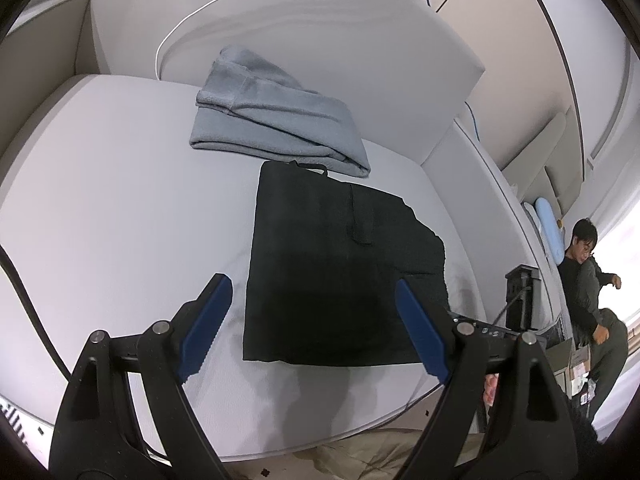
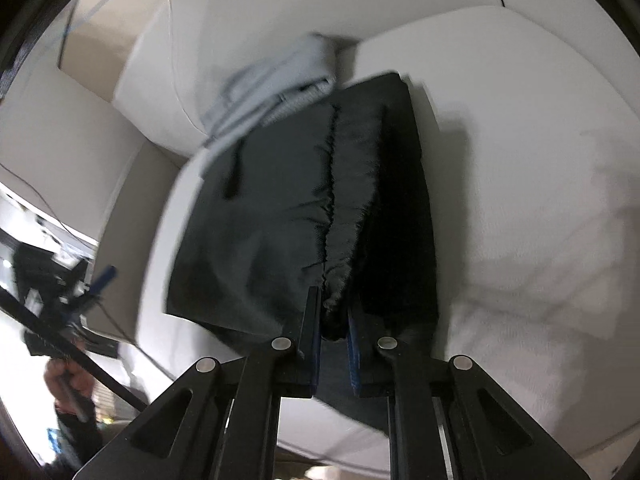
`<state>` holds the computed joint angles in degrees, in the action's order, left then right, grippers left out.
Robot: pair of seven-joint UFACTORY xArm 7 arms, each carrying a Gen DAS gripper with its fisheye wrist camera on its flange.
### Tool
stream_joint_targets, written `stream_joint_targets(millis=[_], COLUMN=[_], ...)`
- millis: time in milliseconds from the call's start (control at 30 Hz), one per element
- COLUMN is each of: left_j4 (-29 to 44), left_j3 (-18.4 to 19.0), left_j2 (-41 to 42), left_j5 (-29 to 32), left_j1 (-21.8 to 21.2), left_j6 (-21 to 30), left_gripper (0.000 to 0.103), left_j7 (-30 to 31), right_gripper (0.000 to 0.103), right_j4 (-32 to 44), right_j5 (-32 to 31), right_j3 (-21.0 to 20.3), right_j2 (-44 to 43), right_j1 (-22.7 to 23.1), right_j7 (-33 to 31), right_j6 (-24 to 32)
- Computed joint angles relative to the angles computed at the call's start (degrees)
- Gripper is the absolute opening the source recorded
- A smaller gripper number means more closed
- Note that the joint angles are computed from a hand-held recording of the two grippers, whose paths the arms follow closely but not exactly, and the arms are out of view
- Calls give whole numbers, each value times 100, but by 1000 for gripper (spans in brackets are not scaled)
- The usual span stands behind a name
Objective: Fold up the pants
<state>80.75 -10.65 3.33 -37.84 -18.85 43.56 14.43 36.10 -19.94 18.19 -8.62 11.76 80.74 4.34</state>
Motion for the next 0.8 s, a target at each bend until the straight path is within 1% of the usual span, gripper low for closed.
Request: stream_joint_targets(millis=[67,100,133,167,200,233,267,300,333,367,400,433,500,533,567,600,667,767,800], left_j4=[-18,-17,-15,-1,11,53,98,167,280,410,569,655,849,907,925,920,928,1010,1033], left_j3=[-6,-8,-11,-14,-23,-41,-63,-91,-136,-191,-252,-294,-365,-402,-423,-429,-429,-417,-418], left_j2=[6,20,27,44,49,88,126,188,301,439,617,727,993,1106,1181,1233,1363,1553,1587], left_j5=[32,42,24,-29,-84,-210,-257,-241,-169,-106,-15,83,395,557,753,945,1201,1365,1405], left_j1=[-7,-9,-6,3,7,9,-4,-34,-87,-144,-208,-258,-397,-470,-550,-624,-721,-747,-740], left_j6=[-35,-40,-25,20,68,124,152,169,194,253,379,488,745,830,848,821,805,876,900], left_gripper=[82,82,81,81,80,72,66,55,44,38,28,23,21,17,15,13,10,7,4], left_j7=[32,48,78,143,208,354,419,444,459,486,480,433,254,236,222,201,56,-182,-219], right_gripper=[12,14,17,26,36,40,49,57,59,61,61,61,61,61,57,51,48,41,38], right_j4=[175,232,310,400,497,574,661,851,1012,1311,1569,1749,2173,2336,2458,2613,2772,2633,2576], right_j5=[-151,-35,183,175,-70,-359,-624,-950,-1068,-1090,-1060,-1004,-623,-395,-257,-225,-170,-210,-207], right_j3=[44,-54,-158,-161,-69,47,153,301,325,292,231,154,-5,-62,-111,-158,-289,-567,-642], right_j2=[148,150,74,-33,-266,-422,-566,-650,-615,-393,-131,94,772,1049,1253,1493,1754,1845,1823], right_j1=[-22,111,276,321,271,198,134,46,63,150,257,369,605,694,764,848,989,1178,1239], right_j7=[6,-144,-346,-332,-108,169,410,676,712,522,335,169,-288,-537,-738,-890,-1017,-883,-902], right_j6=[262,399,708,1068,1555,1803,2009,2236,2334,2339,2293,2216,1955,1933,1962,2124,2371,2130,2071])
